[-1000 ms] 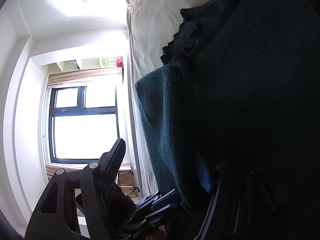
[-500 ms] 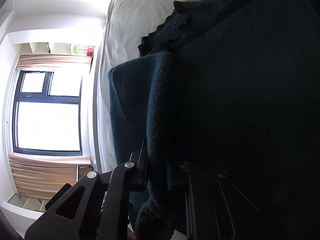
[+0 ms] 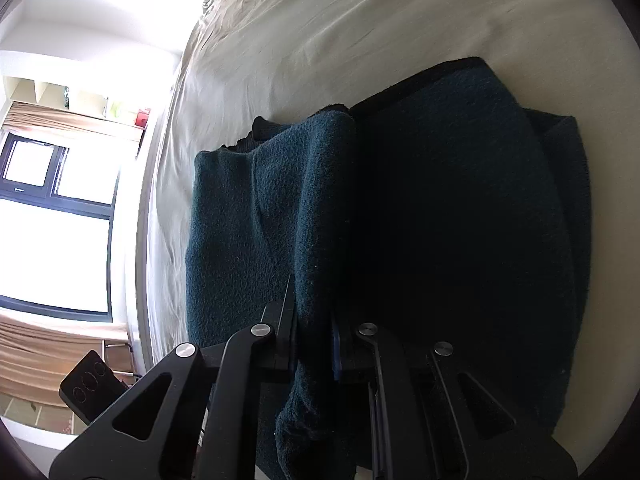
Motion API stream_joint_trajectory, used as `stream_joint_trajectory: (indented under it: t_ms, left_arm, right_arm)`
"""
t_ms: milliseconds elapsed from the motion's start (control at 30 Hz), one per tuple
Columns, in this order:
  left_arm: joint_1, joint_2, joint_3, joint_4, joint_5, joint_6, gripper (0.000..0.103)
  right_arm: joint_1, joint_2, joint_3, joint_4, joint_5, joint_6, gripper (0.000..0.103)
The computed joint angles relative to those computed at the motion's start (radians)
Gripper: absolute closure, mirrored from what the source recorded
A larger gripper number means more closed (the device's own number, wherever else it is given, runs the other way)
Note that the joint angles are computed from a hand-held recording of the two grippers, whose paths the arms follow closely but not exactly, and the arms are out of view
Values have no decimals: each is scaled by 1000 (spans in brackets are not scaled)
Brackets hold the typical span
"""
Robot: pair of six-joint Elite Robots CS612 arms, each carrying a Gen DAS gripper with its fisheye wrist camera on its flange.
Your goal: Fold small clothes
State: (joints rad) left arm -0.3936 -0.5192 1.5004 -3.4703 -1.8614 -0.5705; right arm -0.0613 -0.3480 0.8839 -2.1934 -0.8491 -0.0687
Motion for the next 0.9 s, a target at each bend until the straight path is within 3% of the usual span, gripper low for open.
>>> stream_joint_trajectory:
  t_ms: [300, 467, 600, 700, 833, 900]
  left_arm:
    - [-32, 31, -122, 100, 47, 95, 66]
    - [-45, 68, -192, 215, 78, 104, 66]
    - [-49, 86, -207, 233, 96, 108, 65]
    - [-48, 88, -211, 236, 96, 108, 65]
    - [-44, 90, -210, 239, 84, 102, 65]
    - [-48, 87, -206, 243, 94, 107, 65]
  right_arm:
    - [-43, -12, 10, -34, -34, 14, 93]
    - [-37, 10, -18, -8, -70, 18, 93]
    - [-55, 21, 5, -45, 25, 72, 91]
    - [-69, -7, 64, -80, 58, 93, 85]
    - [-97, -73, 214, -184, 146, 140, 47]
    - [-103, -104, 297, -252, 169, 141, 45]
